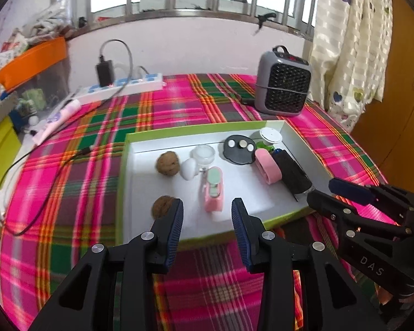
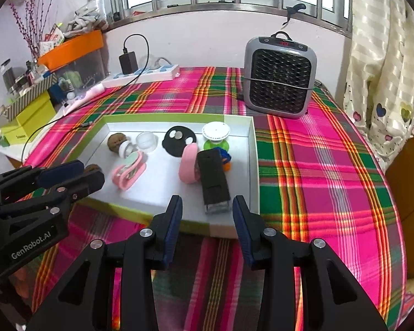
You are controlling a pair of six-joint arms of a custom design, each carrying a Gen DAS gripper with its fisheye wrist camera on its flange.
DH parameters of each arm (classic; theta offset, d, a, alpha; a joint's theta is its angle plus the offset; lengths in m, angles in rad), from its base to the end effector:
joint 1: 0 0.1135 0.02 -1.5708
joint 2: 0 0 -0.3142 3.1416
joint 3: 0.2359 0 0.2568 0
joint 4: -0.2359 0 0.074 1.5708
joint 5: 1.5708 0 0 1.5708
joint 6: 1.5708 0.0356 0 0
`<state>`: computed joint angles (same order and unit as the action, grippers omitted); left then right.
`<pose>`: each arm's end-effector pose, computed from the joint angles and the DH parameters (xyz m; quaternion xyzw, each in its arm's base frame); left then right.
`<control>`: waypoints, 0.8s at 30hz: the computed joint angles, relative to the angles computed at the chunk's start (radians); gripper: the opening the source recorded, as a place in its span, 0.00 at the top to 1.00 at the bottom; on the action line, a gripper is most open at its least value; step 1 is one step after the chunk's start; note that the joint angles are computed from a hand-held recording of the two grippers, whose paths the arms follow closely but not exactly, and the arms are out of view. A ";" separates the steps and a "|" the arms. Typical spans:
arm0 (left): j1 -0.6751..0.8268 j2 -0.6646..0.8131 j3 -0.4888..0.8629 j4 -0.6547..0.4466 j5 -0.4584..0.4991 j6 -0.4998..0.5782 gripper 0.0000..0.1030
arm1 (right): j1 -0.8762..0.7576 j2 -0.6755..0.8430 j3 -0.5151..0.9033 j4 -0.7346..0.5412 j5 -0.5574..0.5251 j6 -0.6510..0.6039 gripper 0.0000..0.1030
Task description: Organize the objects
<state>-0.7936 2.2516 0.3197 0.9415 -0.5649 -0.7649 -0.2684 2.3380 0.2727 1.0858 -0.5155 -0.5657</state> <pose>0.1838 -0.1597 0.0158 -0.0665 0.9213 -0.0031 0.3832 0.2273 -0.0443 0.0043 -0.2104 0.9038 0.1088 0.3564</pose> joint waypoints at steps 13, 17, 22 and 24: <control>-0.139 0.043 -0.016 -0.111 -0.079 -0.215 0.65 | -0.026 0.100 -0.067 0.097 -0.002 -0.081 0.62; -0.160 0.090 -0.004 -0.117 -0.063 -0.259 0.65 | -0.025 0.152 -0.073 0.135 0.016 -0.089 0.61; -0.185 0.119 0.019 -0.145 -0.054 -0.289 0.65 | -0.032 0.200 -0.080 0.178 0.034 -0.101 0.52; -0.185 0.134 0.025 -0.147 -0.046 -0.297 0.65 | -0.037 0.212 -0.081 0.192 0.043 -0.099 0.52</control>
<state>-0.9788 2.3859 0.3444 0.7948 -0.6109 -1.0621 -0.3052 2.5502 0.1918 1.2782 -0.4726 -0.6652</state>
